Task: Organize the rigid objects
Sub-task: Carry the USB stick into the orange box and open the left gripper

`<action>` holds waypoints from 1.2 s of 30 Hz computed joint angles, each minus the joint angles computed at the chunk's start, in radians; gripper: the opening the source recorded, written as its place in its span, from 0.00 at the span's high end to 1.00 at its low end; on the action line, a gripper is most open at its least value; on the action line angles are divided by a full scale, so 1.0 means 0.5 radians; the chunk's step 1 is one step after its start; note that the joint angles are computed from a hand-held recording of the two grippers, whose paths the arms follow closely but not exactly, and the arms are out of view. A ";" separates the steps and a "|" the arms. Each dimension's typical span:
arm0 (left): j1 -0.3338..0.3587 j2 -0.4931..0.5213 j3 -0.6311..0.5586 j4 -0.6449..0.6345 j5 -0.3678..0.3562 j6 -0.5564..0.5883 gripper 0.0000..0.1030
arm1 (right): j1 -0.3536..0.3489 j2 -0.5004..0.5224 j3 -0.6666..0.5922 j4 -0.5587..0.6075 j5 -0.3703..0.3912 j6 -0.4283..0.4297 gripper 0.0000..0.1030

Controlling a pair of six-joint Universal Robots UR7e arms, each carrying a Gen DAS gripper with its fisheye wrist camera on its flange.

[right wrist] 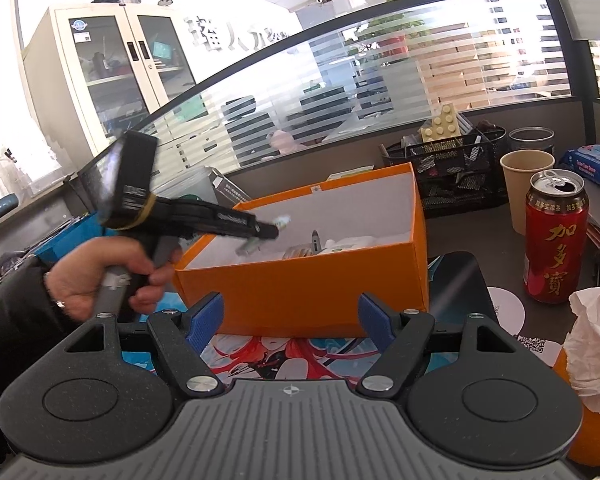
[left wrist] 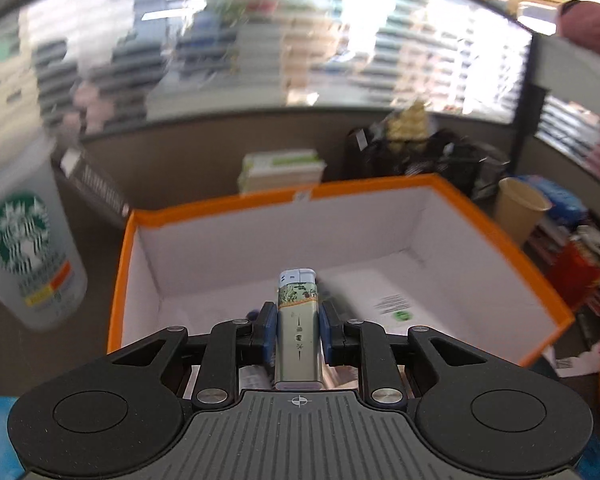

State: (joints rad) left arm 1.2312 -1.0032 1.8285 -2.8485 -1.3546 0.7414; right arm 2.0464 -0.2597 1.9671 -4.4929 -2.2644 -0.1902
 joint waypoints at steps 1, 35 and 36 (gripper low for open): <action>-0.002 0.025 -0.028 0.030 0.041 -0.026 0.80 | -0.002 -0.001 0.004 -0.005 0.005 0.000 0.30; -0.017 0.060 -0.008 -0.146 0.166 -0.057 0.69 | -0.020 0.012 -0.031 0.119 0.027 0.056 0.21; -0.015 0.045 0.011 -0.176 0.154 -0.045 0.64 | -0.022 0.011 -0.033 0.126 0.033 0.054 0.21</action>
State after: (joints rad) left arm 1.2238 -0.9805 1.8339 -2.9364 -1.2778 0.7190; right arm 2.0356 -0.2540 1.9507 -4.4297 -2.2479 -0.1634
